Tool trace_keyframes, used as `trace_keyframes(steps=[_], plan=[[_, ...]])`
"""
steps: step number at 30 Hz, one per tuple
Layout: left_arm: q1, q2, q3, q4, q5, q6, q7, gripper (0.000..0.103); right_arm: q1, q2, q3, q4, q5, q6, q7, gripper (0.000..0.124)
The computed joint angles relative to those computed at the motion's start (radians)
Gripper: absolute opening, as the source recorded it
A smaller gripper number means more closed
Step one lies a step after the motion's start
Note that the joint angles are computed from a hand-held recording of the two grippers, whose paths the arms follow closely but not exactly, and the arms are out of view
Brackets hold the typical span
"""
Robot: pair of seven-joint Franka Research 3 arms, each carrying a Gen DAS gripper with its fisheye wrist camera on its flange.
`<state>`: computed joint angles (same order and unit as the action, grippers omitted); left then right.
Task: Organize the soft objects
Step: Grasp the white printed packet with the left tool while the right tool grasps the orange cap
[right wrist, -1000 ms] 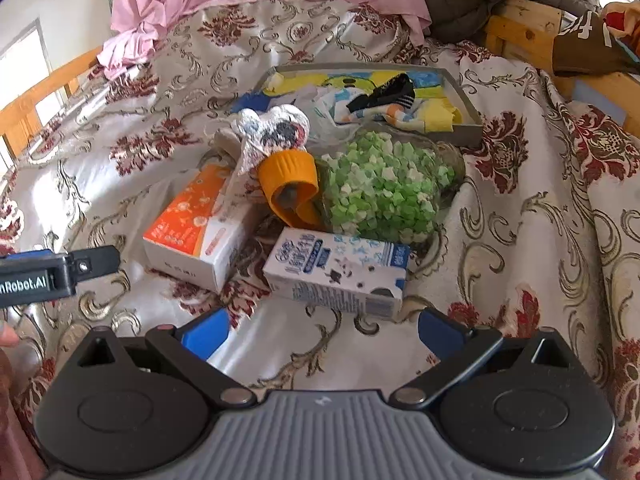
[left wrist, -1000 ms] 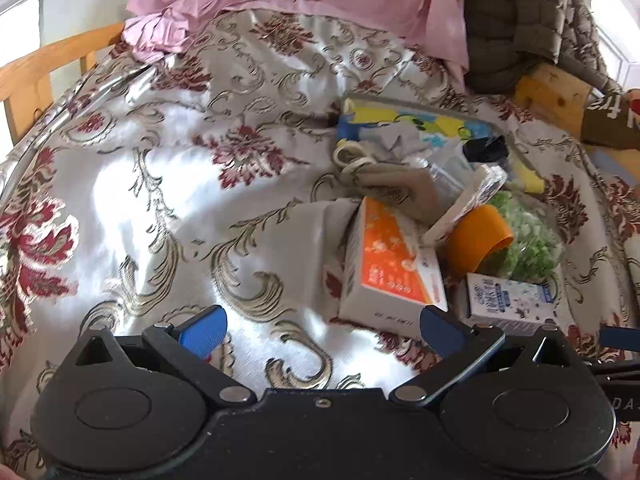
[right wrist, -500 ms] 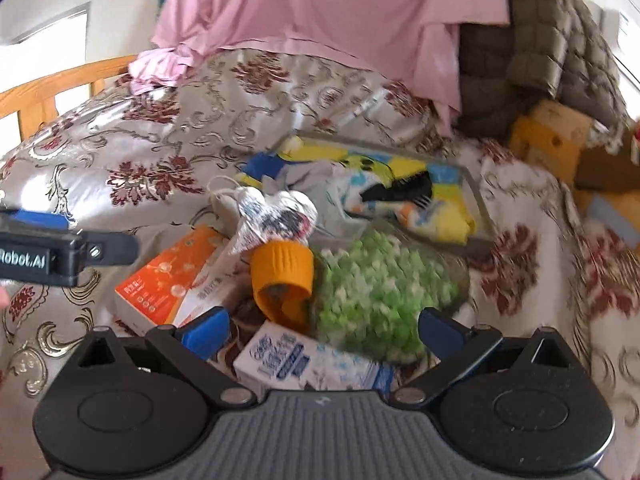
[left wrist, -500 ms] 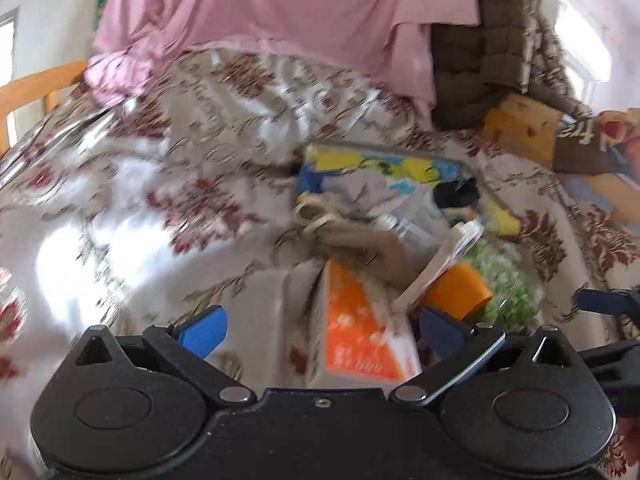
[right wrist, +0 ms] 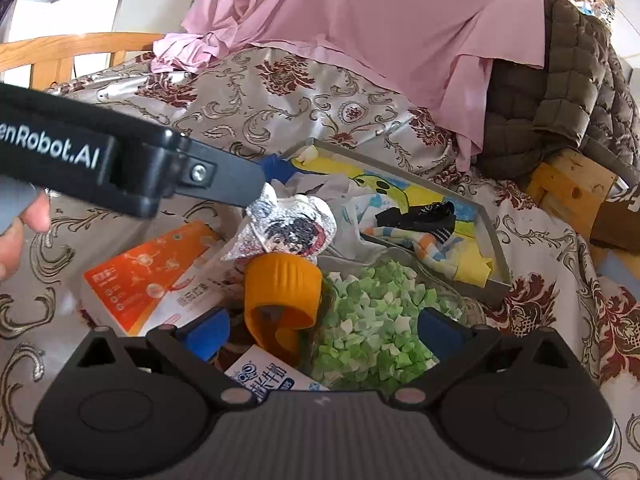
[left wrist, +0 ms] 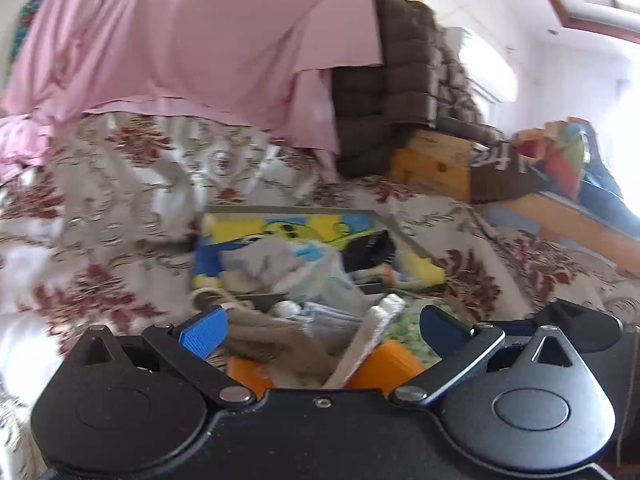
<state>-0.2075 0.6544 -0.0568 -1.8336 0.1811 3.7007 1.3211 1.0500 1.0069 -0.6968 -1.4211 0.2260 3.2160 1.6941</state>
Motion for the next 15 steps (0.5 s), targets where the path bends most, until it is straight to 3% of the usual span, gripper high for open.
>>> trace_keyframes(steps=[2,6,12,15], plan=[[0.037,0.023,-0.031,0.028,0.075,0.007,-0.014,0.098,-0.013,-0.001,0.017,0.004,-0.003,0.013,-0.011,0.099],[0.103,0.069,-0.088,0.092,0.227,-0.006,-0.067,0.089,0.0,0.035,-0.011,0.029,0.014,0.033,-0.03,0.091],[0.23,0.152,-0.215,0.221,0.489,-0.098,-0.221,0.072,0.027,0.083,-0.06,0.06,0.054,0.018,-0.055,0.081],[0.333,0.203,-0.337,0.281,0.655,-0.167,-0.32,0.057,0.005,0.081,-0.033,0.077,0.041,0.011,-0.062,0.078]])
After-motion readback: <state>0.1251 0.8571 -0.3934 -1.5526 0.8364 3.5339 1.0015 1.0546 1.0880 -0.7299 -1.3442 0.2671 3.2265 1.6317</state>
